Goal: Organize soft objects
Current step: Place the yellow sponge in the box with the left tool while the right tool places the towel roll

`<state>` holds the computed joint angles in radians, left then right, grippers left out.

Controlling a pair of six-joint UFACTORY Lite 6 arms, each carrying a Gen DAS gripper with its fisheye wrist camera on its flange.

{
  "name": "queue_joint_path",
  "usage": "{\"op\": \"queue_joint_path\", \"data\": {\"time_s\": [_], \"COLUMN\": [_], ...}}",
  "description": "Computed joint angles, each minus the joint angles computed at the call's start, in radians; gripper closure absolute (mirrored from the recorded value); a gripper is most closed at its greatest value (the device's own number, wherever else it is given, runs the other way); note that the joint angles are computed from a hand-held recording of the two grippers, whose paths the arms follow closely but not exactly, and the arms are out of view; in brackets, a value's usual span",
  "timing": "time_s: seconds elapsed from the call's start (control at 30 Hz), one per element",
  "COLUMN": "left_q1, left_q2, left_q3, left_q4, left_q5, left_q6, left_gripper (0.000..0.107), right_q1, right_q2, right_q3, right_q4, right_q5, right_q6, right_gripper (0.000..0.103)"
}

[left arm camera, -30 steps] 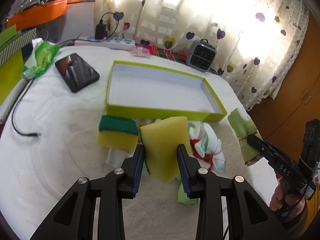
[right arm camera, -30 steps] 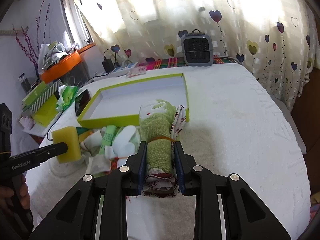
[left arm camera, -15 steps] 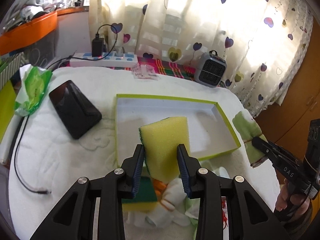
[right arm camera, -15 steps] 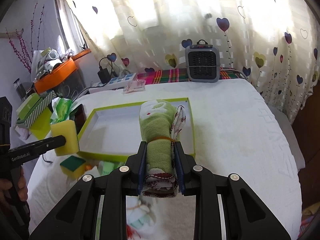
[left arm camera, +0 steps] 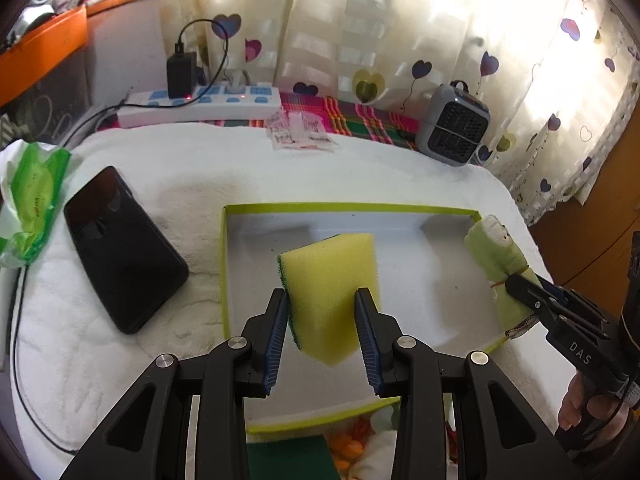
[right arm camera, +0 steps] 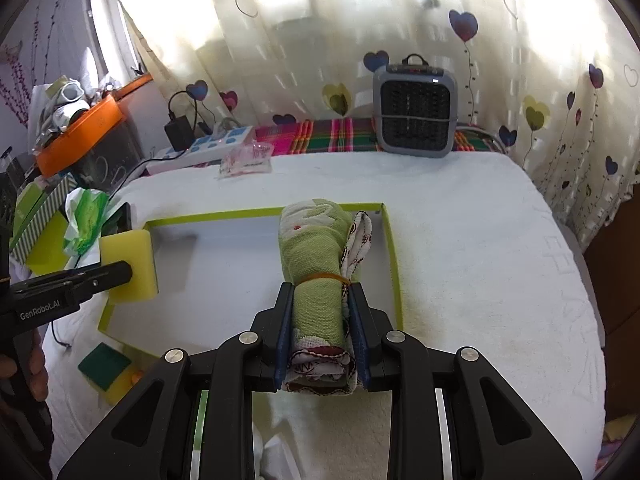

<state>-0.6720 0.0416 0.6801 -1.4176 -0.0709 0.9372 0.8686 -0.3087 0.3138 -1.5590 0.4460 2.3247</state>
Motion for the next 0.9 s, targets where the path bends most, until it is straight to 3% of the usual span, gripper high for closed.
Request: {"op": "queue_joint_path", "data": {"time_s": [0.2, 0.37, 0.53, 0.7, 0.9], "left_q1": [-0.006, 0.02, 0.011, 0.028, 0.033], "left_q2": [0.097, 0.135, 0.156, 0.167, 0.17], "left_q3": [0.065, 0.083, 0.105, 0.111, 0.114], "left_q4": [-0.2, 0.034, 0.01, 0.135, 0.035], "left_q5": [-0.026, -0.006, -0.019, -0.007, -0.022], "left_q6": [0.228, -0.002, 0.027, -0.102, -0.01], "left_gripper": [0.074, 0.074, 0.074, 0.072, 0.07], "right_q1": [-0.072, -0.093, -0.084, -0.076, -0.072], "right_q2": [0.138, 0.23, 0.282, 0.303, 0.314], "right_q3": [0.056, 0.103, 0.134, 0.145, 0.151], "right_q4": [-0.147, -0.222, -0.208, -0.215, -0.215], "right_q5": [-0.046, -0.052, -0.026, -0.008, 0.002], "right_q6": [0.107, 0.156, 0.135, 0.142, 0.141], "right_gripper": [0.076, 0.076, 0.075, 0.073, 0.072]}}
